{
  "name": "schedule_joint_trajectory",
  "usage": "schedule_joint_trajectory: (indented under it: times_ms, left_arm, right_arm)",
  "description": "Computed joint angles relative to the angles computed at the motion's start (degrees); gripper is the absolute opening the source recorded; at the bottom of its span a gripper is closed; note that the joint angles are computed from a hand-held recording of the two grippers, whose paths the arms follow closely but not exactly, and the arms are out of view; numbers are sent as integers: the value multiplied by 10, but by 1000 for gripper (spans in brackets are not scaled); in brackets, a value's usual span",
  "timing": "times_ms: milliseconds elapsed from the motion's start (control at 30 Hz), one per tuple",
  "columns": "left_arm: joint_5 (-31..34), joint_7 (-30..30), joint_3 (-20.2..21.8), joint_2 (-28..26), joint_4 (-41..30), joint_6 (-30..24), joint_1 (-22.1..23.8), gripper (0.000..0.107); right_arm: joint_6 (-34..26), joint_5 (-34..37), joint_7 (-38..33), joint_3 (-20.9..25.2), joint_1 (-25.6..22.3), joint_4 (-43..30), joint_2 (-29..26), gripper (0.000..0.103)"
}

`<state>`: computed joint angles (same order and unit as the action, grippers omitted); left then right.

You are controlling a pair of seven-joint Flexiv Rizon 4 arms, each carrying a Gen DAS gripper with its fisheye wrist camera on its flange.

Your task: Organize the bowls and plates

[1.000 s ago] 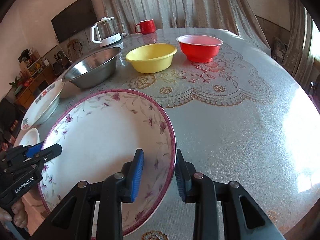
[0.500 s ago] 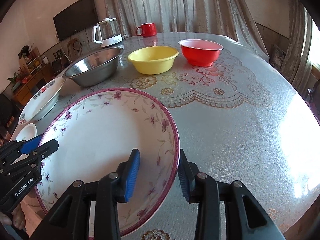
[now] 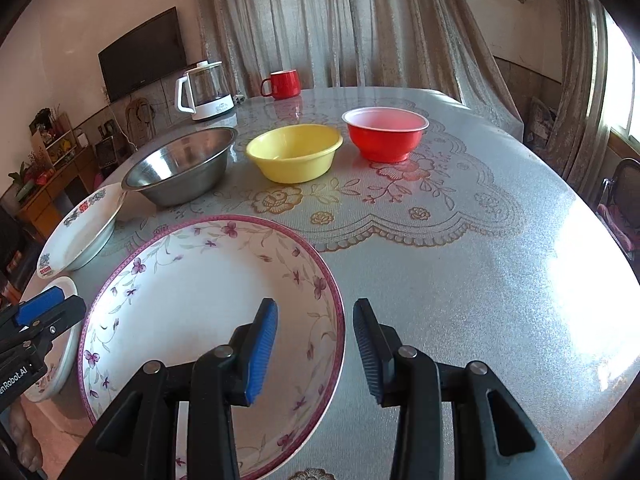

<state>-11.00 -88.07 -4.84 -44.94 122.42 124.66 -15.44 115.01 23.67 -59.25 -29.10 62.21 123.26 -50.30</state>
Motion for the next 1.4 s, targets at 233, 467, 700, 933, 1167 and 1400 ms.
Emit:
schedule_joint_trajectory:
  times_ms: [233,467,700,933,1167,1400]
  left_arm:
    - [-20,-12,16,14,23,10,7,58]
    - [-5,-46,11,29,48,20,60,60]
    - [-2,-85,13,33,56,8,112,60]
    - [17,-88,29,24,46,16,138,71]
    - [65,-114,-7,21,28,-19,216,88]
    - [50,-104,-4,6,-9,-63,217,84]
  right_arm:
    - [12,-23,-28,30,-23,-18,17,41]
    - [16,-90,-77,123,-94,-58,43,46]
    - [-12,-173,-97,223,-179,-114,45,59]
    - [-52,-307,-56,393,-343,-183,9,59]
    - [-94,-395,1,461,-404,-248,-35,59]
    - [-146,-426,22,488,-420,-309,-67,59]
